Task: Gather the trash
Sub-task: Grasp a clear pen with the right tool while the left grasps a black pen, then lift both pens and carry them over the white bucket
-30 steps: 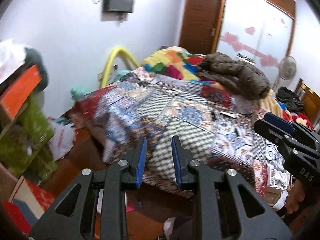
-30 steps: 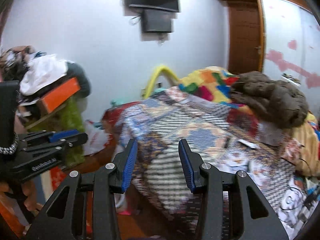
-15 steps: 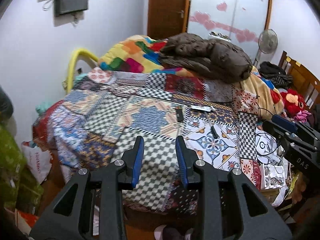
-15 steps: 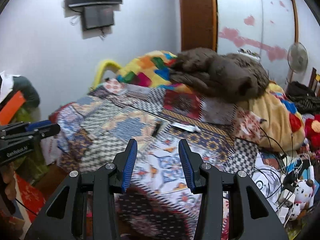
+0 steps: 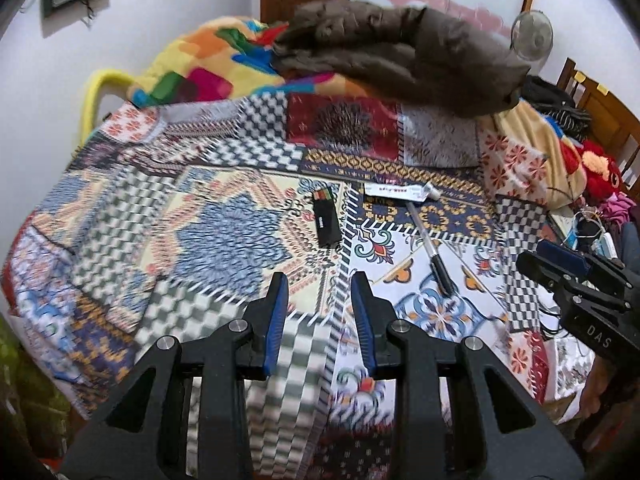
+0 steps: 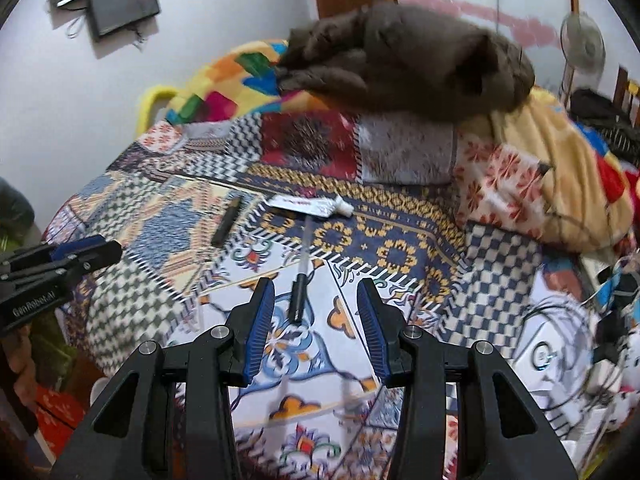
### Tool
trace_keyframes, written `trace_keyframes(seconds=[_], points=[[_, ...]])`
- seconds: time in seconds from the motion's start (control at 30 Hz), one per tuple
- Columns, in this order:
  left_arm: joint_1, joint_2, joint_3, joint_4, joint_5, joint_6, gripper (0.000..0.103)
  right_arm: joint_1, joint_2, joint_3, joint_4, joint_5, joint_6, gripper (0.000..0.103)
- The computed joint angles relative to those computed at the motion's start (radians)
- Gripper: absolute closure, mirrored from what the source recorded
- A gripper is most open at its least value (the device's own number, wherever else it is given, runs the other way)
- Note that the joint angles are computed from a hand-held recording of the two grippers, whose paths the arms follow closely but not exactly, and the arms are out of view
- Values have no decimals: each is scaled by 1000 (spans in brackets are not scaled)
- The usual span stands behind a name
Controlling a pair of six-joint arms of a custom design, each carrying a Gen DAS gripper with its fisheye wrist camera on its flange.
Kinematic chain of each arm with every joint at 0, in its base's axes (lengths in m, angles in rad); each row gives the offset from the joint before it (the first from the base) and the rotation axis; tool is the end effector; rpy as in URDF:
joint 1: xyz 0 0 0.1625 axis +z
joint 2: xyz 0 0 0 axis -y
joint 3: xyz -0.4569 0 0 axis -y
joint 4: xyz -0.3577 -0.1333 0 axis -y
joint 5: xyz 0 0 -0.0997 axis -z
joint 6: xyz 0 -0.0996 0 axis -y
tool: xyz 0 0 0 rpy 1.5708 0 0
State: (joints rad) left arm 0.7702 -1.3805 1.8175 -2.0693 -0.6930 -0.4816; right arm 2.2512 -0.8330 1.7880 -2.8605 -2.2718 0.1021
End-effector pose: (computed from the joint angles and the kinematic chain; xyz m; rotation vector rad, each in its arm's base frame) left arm -0.2227 -0.5085 0.4024 0.3432 2.3490 -0.7250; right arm 0.4520 -0.4487 0.1694 0.5687 -2.4569 0.7440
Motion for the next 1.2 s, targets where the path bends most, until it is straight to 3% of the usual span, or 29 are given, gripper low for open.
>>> trace_keyframes(seconds=[0.23,0.4,0.53,0.63,0.73,0.83,0.9,1.0,1.1,1.2], points=[[115,135,-41,-151,-65,122,71,-72,76,-50,14,61,2,64],[153,205,-67,-224,-63,192,71,-79,126,-80,-3,49,-62,64],[164,250,-78,-280,-14,215,72,-76,164,-97,-42,8,-117,64],[168,267,-81,-305,9,210,72,-78,181,-108,-43,-4,-120,71],[169,277,-81,-327,22,217,72,-81,187,-112,-46,24,-145,72],[169,282,-74,-344,40,219,72,-76,196,-103,-83,-9,-152,81],[183,273,-77,-357,-1,209,80,-81,192,-103,-76,3,-121,92],[205,251,-93,-325,-58,144,99,-91,173,-105,-35,35,-62,93],[222,226,-105,-284,-132,101,101,-89,152,-95,2,49,-24,94],[218,198,-95,-245,-147,74,101,-83,125,-75,33,71,11,94]])
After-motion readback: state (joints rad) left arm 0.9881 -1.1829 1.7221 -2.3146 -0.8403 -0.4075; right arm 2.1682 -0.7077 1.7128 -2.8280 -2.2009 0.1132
